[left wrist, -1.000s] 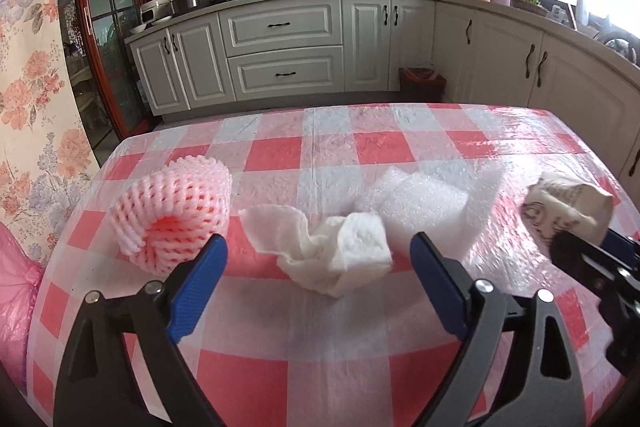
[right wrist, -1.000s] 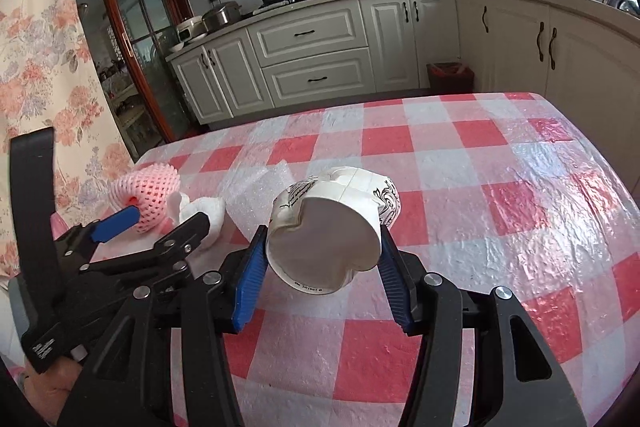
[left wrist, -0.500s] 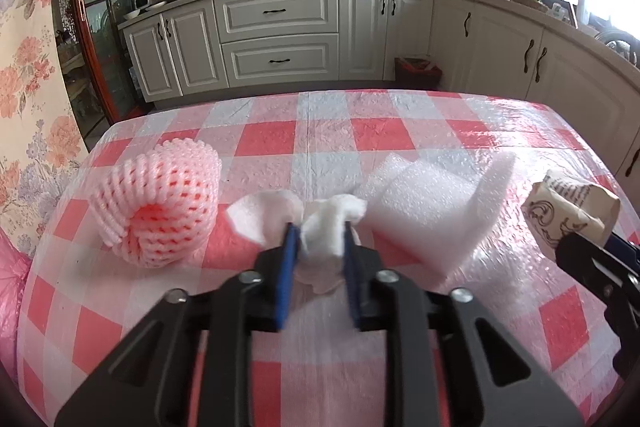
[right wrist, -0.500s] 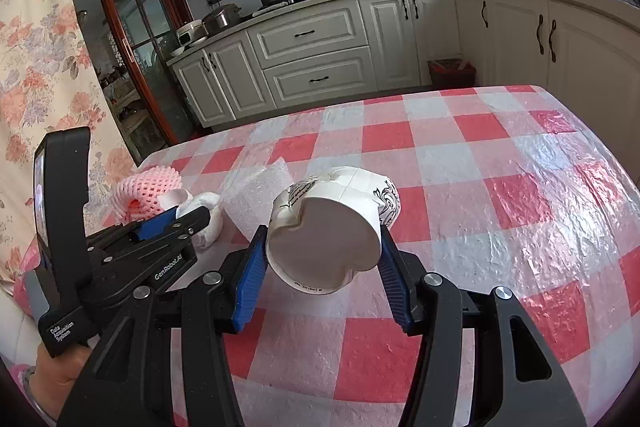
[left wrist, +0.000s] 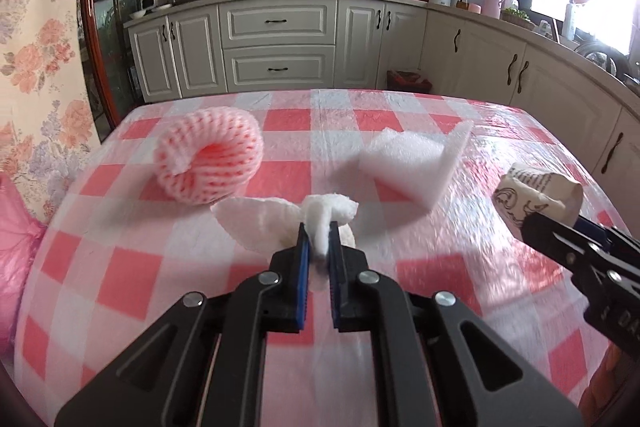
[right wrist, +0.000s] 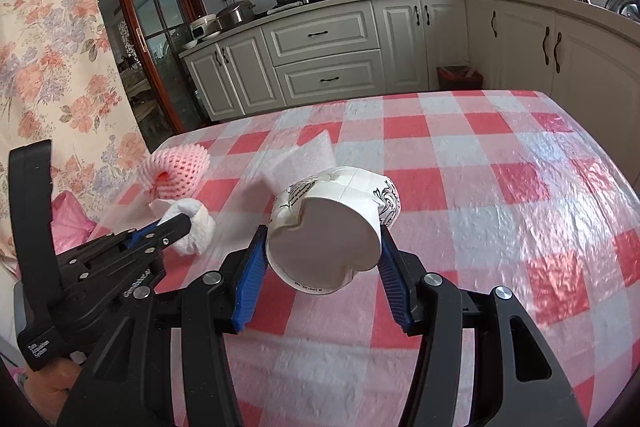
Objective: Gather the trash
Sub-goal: 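Grasp the crumpled white tissue with the left gripper while the right holds the cup, then carry the tissue and paper cup over the pink wastebasket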
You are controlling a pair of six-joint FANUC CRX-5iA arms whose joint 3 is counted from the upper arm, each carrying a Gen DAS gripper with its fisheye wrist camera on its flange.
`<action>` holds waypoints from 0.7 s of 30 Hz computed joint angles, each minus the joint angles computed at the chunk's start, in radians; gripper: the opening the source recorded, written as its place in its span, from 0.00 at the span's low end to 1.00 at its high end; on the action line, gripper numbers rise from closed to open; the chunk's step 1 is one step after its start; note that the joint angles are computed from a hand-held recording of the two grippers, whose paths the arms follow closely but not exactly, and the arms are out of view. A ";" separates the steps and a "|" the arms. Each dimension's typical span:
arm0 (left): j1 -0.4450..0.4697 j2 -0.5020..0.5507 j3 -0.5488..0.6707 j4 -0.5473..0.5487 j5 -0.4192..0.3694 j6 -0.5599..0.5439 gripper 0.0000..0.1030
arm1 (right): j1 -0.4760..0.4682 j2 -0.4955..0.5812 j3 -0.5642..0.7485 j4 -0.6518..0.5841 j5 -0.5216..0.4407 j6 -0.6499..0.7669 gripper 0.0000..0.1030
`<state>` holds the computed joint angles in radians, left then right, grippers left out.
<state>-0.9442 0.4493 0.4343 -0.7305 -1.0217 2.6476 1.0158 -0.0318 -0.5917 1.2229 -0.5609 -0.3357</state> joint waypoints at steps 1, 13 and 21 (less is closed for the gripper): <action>-0.009 -0.011 -0.012 -0.011 -0.003 0.010 0.08 | 0.008 -0.003 -0.003 -0.001 -0.005 -0.002 0.50; -0.154 -0.146 -0.149 -0.203 -0.101 0.191 0.08 | 0.108 -0.025 -0.010 0.039 -0.083 0.004 0.50; -0.232 -0.222 -0.227 -0.281 -0.147 0.266 0.08 | 0.167 -0.027 -0.005 0.065 -0.116 0.010 0.50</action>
